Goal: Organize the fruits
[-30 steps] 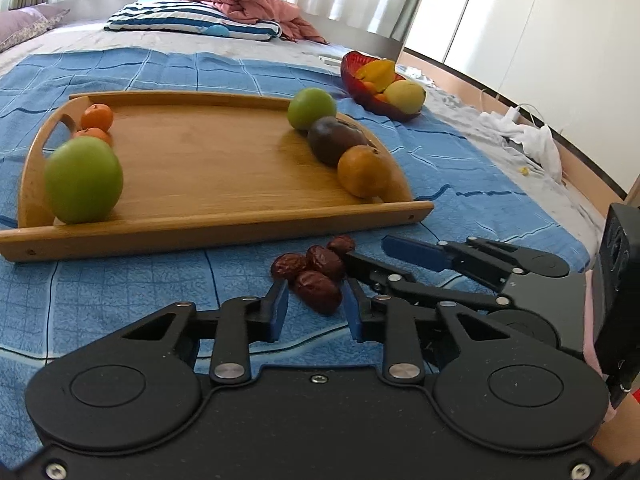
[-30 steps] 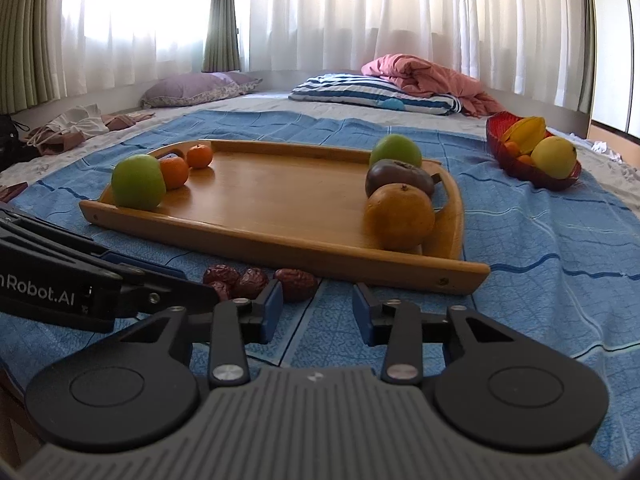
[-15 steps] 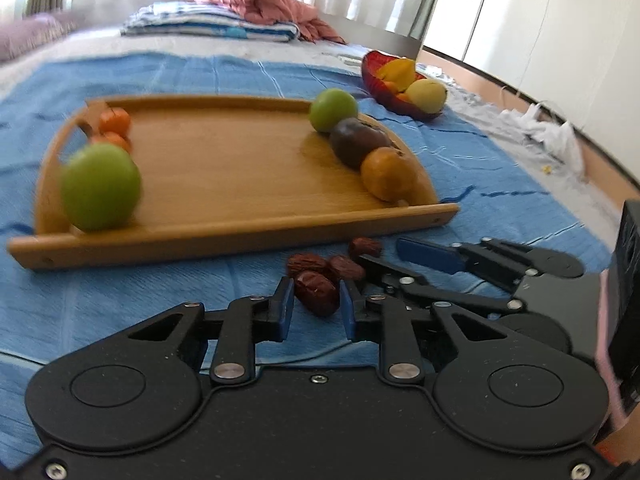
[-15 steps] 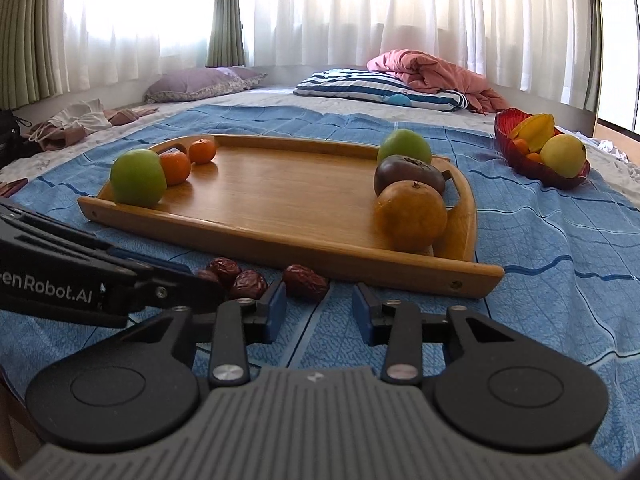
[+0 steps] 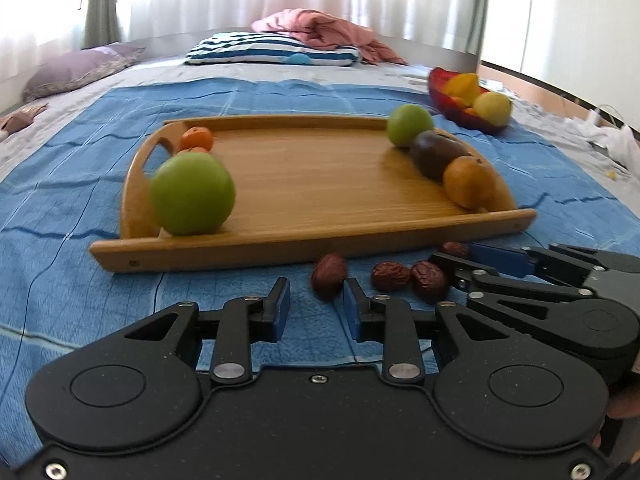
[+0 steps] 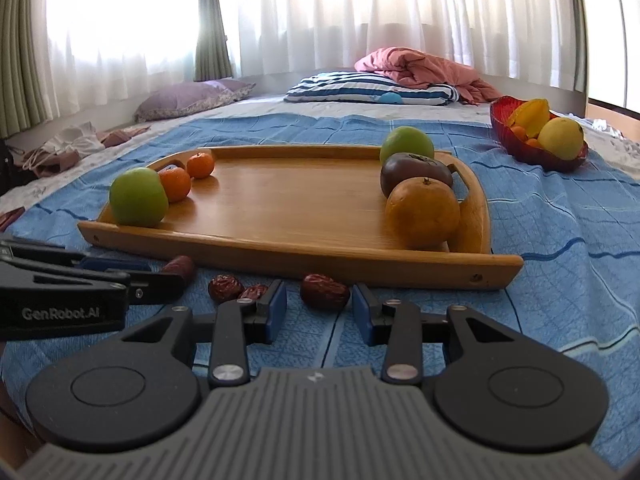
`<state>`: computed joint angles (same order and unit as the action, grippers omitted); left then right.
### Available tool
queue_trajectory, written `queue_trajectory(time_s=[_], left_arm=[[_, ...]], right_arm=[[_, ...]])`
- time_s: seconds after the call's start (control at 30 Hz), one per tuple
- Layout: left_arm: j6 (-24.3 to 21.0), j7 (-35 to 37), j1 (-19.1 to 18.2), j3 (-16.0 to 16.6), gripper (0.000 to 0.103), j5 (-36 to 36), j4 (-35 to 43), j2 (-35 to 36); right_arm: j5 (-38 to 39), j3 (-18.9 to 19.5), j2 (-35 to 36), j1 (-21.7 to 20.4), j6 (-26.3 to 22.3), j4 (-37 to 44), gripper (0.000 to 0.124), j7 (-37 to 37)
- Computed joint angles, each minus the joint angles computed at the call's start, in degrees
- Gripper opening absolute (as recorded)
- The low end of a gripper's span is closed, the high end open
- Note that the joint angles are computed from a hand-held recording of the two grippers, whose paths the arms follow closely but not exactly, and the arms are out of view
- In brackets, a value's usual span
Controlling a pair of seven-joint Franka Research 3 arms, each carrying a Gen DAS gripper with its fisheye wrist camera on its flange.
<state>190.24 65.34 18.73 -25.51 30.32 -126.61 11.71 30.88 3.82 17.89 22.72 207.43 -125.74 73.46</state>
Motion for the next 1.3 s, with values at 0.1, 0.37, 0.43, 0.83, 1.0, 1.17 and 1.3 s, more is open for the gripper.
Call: queue_trajectory(time_s=[0.1,0.37,0.43,0.83,1.0,1.17,1.3], left_arm=[[2.0,-0.7,-4.7,4.8,0.027,-1.4,-0.4,0.1],[2.4,-11.0,3.1,-2.4,0.029,4.8,1.9,2.8],[2.6,-11.3,-0.6,1.3,0.029,3.7,2.1,2.7],[3.2,-8.8,-12.2,11.8,0.029,-1.3,3.1,3.1],[3.6,-6.4,-16.9,16.1,0.026,-4.5,3.1,3.3],[3.7,-4.8,-17.2,16.3,0.024,-5.6,2.7,3.0],[3.2,-4.6,-15.7,14.8,0.024,-5.3,2.8,3.0]], right_arm=[[1.9,-0.4,0.6,1.0,1.1,0.4,0.046,-0.3],[6.4,-0.3,1.7,2.1,2.7,1.7,0.046,-0.1],[7.3,-0.4,2.0,2.4,3.1,2.0,0.046,-0.3],[9.3,-0.2,2.6,2.9,3.5,2.8,0.048,-0.6],[9.7,-0.1,2.9,2.9,3.7,3.1,0.048,-0.6],[9.9,-0.1,2.9,3.0,3.8,3.2,0.048,-0.7],[10.1,0.0,2.9,3.0,3.8,3.2,0.042,-0.6]])
